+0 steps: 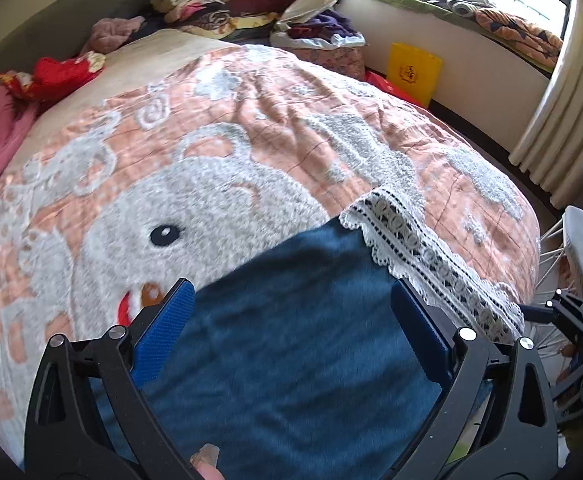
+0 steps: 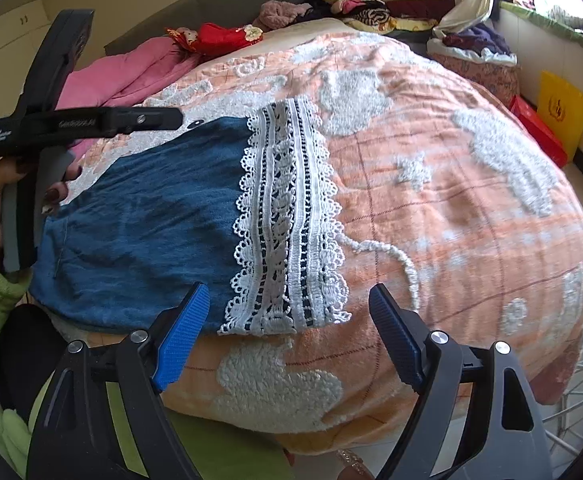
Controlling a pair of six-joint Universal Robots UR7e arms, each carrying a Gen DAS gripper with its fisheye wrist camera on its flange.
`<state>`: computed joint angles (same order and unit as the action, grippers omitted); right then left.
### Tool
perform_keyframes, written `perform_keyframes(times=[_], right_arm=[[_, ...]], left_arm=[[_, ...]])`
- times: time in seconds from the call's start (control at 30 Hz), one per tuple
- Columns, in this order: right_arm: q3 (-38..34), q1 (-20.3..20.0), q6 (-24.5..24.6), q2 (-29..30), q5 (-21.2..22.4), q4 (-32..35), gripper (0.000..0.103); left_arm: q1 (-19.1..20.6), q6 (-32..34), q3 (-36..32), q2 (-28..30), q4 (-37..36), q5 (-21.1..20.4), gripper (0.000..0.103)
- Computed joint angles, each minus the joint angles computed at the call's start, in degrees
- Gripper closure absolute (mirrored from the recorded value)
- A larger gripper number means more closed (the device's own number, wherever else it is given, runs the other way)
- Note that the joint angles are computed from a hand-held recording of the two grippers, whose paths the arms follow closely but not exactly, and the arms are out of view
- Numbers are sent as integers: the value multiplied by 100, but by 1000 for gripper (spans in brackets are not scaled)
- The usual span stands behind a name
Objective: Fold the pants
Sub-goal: 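Grasp the lace-trimmed end of the denim pants with both grippers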
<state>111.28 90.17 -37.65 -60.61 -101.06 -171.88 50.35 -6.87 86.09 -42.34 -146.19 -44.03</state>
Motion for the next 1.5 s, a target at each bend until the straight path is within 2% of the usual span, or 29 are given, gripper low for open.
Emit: perform_keyframes(times=[0.2, 0.3, 0.37, 0.53, 0.63, 0.8, 0.87, 0.93, 1.03, 1.1, 1.13, 1.17, 1.3, 1.5], right_arm=[[-73, -69, 57, 64, 180, 91, 21], [-117, -79, 41, 82, 275, 180, 21], [-156, -79, 45, 98, 362, 282, 29], [-221, -92, 45, 164, 517, 338, 30], [-278, -138, 106, 208, 704, 371, 31], [-364, -121, 108, 317, 737, 334, 42], [-374, -118, 141, 316, 759, 358, 43], [-375, -91, 126, 321, 730, 354, 46], [-373, -66, 77, 334, 682, 350, 52], [-409, -67, 68, 348, 683, 396, 60], [-422, -76, 68, 349, 698, 430, 70], [-459, -88, 74, 357, 736, 506, 75], [-526, -96, 204, 322, 871, 718, 78], [-437, 74, 134, 108, 1123, 792, 81]], left_arm=[[180, 248, -583, 383, 399, -173, 14], [285, 304, -842, 546, 559, -261, 19], [346, 405, -956, 623, 560, -391, 24], [463, 498, -1152, 743, 680, -906, 55], [438, 684, -1150, 818, 613, -887, 58], [468, 690, -1195, 885, 609, -911, 58], [435, 727, -1185, 902, 644, -834, 66], [396, 821, -1148, 901, 601, -831, 80], [345, 922, -1097, 921, 557, -702, 87], [337, 948, -1060, 915, 487, -682, 89], [333, 940, -1047, 911, 461, -676, 92], [324, 928, -1025, 899, 418, -678, 93], [293, 892, -893, 797, 215, -764, 97], [282, 953, -514, 399, -445, -1166, 97]])
